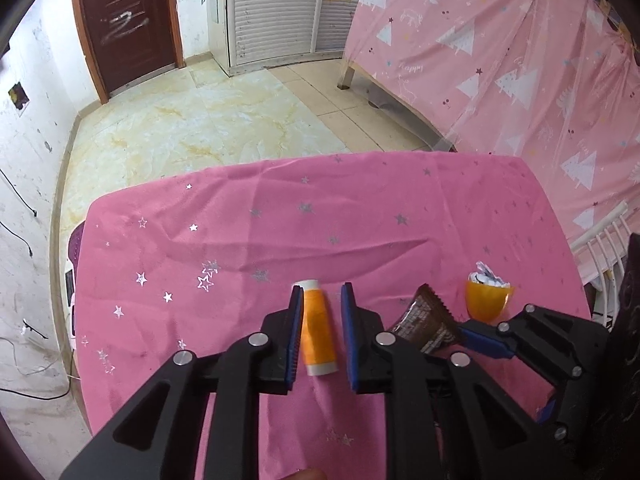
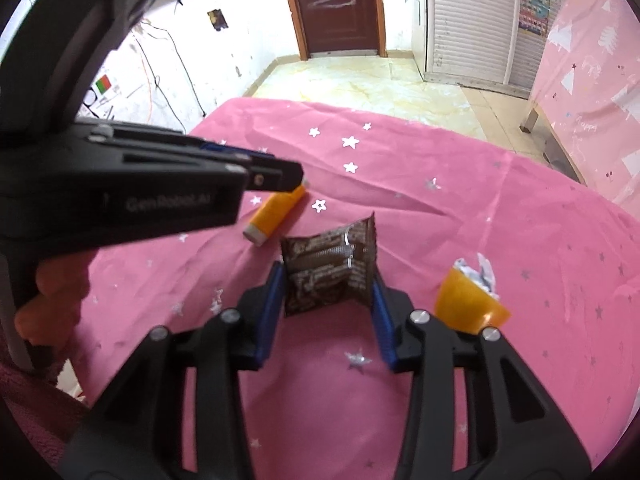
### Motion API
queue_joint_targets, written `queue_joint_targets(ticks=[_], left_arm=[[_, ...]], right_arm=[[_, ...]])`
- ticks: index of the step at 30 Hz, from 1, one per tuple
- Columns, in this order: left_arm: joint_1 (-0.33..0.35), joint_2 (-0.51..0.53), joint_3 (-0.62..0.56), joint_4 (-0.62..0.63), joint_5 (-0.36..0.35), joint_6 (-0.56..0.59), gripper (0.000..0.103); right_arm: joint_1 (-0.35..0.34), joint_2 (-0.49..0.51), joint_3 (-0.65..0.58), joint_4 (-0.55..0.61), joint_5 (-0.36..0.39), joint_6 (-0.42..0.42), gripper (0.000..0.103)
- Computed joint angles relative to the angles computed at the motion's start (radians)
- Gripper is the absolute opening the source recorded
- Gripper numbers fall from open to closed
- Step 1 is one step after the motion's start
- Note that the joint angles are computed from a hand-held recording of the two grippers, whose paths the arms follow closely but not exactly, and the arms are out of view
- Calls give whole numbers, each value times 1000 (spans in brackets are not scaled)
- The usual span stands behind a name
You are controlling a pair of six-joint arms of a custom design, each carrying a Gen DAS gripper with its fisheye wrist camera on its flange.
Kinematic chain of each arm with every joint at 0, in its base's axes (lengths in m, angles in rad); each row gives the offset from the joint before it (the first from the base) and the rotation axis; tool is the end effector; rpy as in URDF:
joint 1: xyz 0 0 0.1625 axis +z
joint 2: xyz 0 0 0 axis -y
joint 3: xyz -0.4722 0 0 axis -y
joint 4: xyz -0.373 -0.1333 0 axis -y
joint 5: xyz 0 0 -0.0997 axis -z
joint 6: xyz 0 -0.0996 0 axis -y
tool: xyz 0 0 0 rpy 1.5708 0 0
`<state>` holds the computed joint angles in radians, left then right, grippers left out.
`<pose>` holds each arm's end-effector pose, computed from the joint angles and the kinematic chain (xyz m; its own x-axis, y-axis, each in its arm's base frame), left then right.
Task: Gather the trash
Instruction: 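Carry the spool and wrapper to the yellow bin and open both tools over it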
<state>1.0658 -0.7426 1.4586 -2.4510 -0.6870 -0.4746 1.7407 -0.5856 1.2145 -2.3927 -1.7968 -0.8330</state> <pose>-0.1730 -0.7476 0.1910 -0.7662 -0.2200 -0.6037 0.1430 0.8576 -0.4940 0.2466 -0.7812 0.1279 -0.5282 -0.7981 0.2899 -0.8278 0.5601 0.0337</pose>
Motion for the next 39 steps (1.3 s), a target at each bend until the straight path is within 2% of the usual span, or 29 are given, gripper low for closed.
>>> queue_joint_targets(ticks=[10, 15, 17, 21, 22, 23, 26, 29, 34, 39], left_arm=[[6, 15, -58, 195, 52, -161, 15], [9, 24, -78, 248, 42, -189, 16], [15, 30, -86, 261, 29, -197, 17], [9, 38, -81, 268, 60, -214, 17], [6, 40, -82, 271, 67, -216, 16], [2, 46, -86, 280, 78, -224, 10], [-4, 46, -82, 284, 80, -247, 10], [-15, 54, -85, 290, 111, -263, 10], [-47, 76, -125, 321, 148, -273, 10], [-76, 121, -196, 339, 162, -235, 10]], right_arm=[[-28, -59, 48, -43, 44, -3, 39], [-45, -83, 54, -52, 83, 6, 39], [-50, -92, 59, -63, 98, 8, 39], [-64, -99, 43, -66, 130, 14, 39], [-66, -103, 45, -69, 136, 16, 39], [-71, -109, 47, -74, 143, 17, 39], [-83, -127, 52, -88, 160, 27, 39], [-98, -138, 48, -101, 168, 38, 39], [-129, -150, 31, -126, 170, 64, 39], [-162, -166, 20, -148, 176, 89, 39]])
